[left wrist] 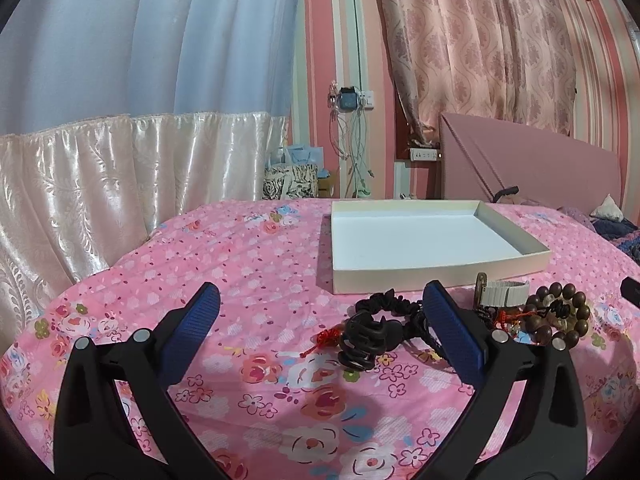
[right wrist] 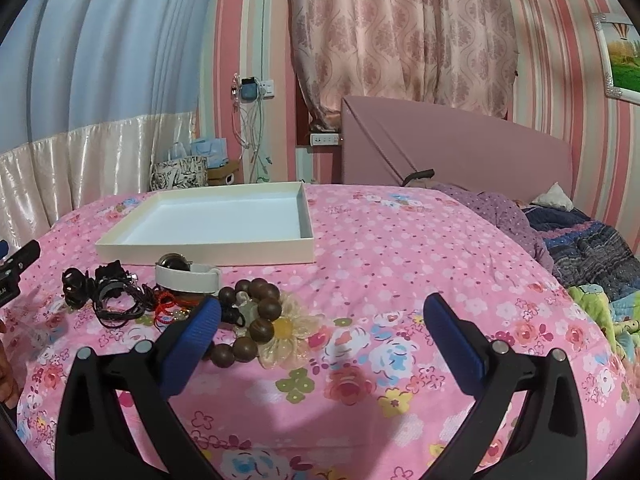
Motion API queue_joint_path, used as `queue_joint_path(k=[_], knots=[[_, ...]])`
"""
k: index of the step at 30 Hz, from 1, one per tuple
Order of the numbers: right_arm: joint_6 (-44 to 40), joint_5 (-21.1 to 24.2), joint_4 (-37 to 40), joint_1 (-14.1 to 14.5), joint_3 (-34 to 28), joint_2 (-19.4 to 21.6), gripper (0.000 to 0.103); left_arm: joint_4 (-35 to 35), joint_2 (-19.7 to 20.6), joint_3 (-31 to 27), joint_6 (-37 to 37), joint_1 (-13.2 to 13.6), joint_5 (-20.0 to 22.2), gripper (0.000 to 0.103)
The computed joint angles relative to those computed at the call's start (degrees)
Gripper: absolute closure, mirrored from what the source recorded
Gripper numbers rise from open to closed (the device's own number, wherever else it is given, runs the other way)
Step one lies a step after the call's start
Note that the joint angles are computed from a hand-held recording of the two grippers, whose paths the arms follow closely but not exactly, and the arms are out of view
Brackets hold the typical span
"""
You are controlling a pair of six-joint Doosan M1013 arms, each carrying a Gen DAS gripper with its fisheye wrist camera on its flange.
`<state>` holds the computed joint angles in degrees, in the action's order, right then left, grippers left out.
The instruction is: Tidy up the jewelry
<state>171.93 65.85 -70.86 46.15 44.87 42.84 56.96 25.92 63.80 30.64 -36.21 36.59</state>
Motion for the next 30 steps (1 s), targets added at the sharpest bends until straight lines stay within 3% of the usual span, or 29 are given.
queue_joint_path(k=[11,21,30], knots=[[-1.4,1.9,0.5,0.2,-1.7,0.8,0.002,-0.4,0.2,0.7,-1.4,0.6,-0.9,0.003],[3.4,-3.1,-0.3,-0.3,2.7,-1.6,0.002,-0.1,0.2,0.8,-1.7,0.5,-1.1,0.003],[4.2,-4.1,2.0,-0.9,3.2,-2.0,0.002,-2.9,0.2,0.7,-1.0,0.9,-1.2,0.003]])
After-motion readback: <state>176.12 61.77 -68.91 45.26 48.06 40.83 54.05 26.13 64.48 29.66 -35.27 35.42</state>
